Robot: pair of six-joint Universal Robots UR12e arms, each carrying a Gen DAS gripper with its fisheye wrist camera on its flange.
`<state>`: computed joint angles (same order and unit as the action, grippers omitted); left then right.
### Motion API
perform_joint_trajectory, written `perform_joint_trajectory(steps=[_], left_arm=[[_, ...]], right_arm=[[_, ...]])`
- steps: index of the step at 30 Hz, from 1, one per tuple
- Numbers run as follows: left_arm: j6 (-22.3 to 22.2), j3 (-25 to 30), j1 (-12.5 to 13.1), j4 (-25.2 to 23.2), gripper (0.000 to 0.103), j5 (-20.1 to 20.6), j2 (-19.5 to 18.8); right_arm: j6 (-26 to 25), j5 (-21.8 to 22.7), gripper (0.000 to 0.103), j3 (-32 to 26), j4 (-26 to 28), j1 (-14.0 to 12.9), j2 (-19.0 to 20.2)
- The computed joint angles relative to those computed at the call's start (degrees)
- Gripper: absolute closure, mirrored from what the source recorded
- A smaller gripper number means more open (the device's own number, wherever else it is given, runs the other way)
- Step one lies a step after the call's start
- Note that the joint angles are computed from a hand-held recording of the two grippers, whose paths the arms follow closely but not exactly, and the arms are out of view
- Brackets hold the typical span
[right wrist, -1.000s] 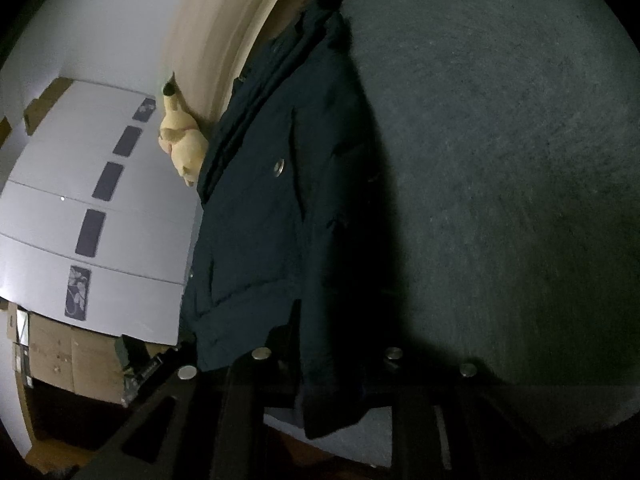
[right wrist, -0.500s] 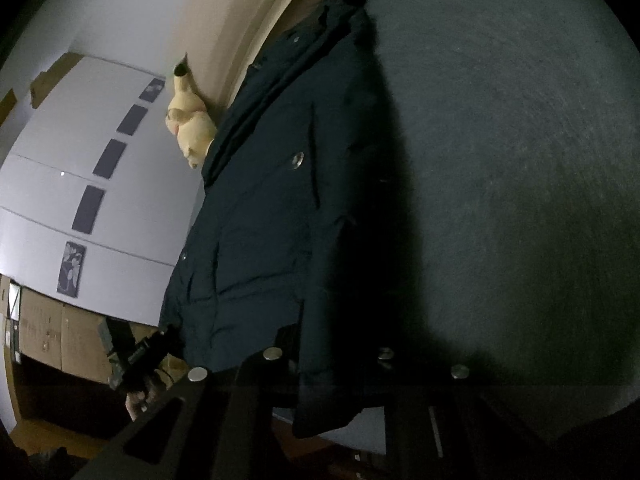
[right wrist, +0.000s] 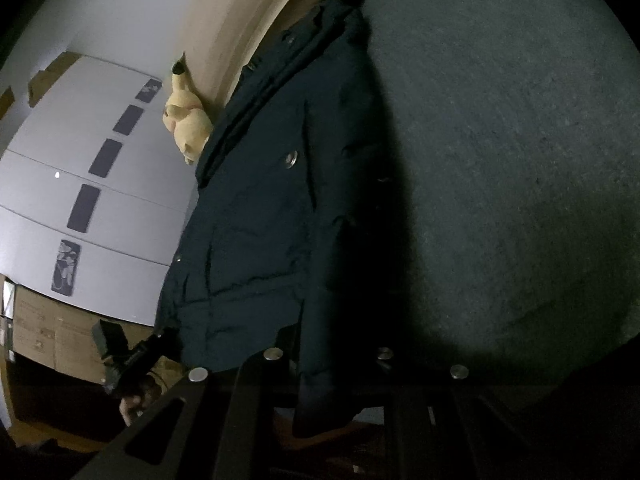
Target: Fold large clothes
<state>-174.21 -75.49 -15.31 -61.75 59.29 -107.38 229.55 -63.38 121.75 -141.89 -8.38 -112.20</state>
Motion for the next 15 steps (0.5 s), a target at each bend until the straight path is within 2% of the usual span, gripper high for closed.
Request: perform_joint_trajectory(steps=[8, 15], left_arm=[[1.5, -0.1, -0.1, 0.0, 0.086, 1.5, 0.3], [3.6, -0.9, 0.1, 0.2, 0.086, 2.1, 1.0]], right_arm=[[-1.3, -1.7, 0.089, -1.2, 1.8, 1.2, 0.3], [-2.6, -1.1, 0.089, -1.8, 3.3, 1.3, 0.4]])
